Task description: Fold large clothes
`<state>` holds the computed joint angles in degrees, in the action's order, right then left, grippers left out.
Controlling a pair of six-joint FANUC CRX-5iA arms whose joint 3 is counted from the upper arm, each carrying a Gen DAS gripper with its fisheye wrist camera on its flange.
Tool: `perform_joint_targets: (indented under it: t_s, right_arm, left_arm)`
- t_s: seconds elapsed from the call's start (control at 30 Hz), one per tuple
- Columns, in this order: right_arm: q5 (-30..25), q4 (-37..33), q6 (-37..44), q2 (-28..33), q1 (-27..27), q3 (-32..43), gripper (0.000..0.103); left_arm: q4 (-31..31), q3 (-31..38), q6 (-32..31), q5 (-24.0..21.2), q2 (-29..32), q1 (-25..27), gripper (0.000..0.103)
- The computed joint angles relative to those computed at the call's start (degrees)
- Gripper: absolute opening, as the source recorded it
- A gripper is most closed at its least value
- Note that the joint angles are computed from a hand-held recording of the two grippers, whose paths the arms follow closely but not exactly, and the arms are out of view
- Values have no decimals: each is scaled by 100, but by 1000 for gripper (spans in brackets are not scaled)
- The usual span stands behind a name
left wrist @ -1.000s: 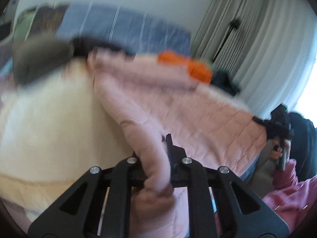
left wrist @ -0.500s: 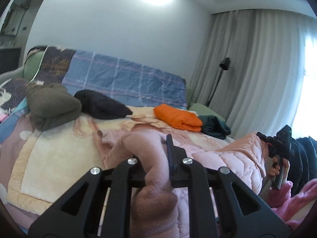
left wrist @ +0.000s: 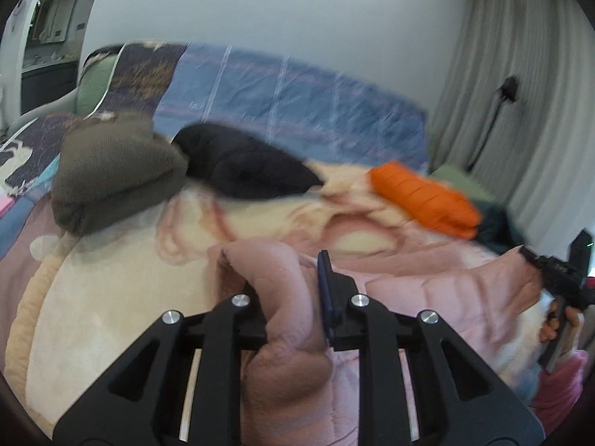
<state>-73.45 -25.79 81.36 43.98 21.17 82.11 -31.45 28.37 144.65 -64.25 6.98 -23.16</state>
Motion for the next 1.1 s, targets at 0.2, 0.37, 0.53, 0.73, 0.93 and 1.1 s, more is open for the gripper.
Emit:
perform_joint_targets:
  t_s: [0.2, 0.37, 0.53, 0.73, 0.93, 1.1]
  right_arm:
    - [468, 1305, 350, 57, 496, -912, 11]
    - [363, 1042, 379, 134, 386, -769, 12]
    - [670, 1031, 650, -347, 380, -1417, 16]
    - [1605, 1453, 1132, -1451, 460, -2937, 75]
    - [1624, 1253, 2369, -2107, 444, -3689, 75]
    - [1278, 1887, 2790, -2013, 728, -3885, 76]
  left_arm:
    - [-426, -13, -172, -454, 478, -58, 23]
    - [-580, -113, -44, -337, 426, -89, 23]
    - [-583, -289, 245, -147, 179, -157, 27]
    - [-2021, 15, 690, -1184, 42, -1126, 90]
    - [-2371, 36, 170, -1216, -99, -1657, 90]
    - [-1844, 698, -1482, -1670, 554, -1665, 92]
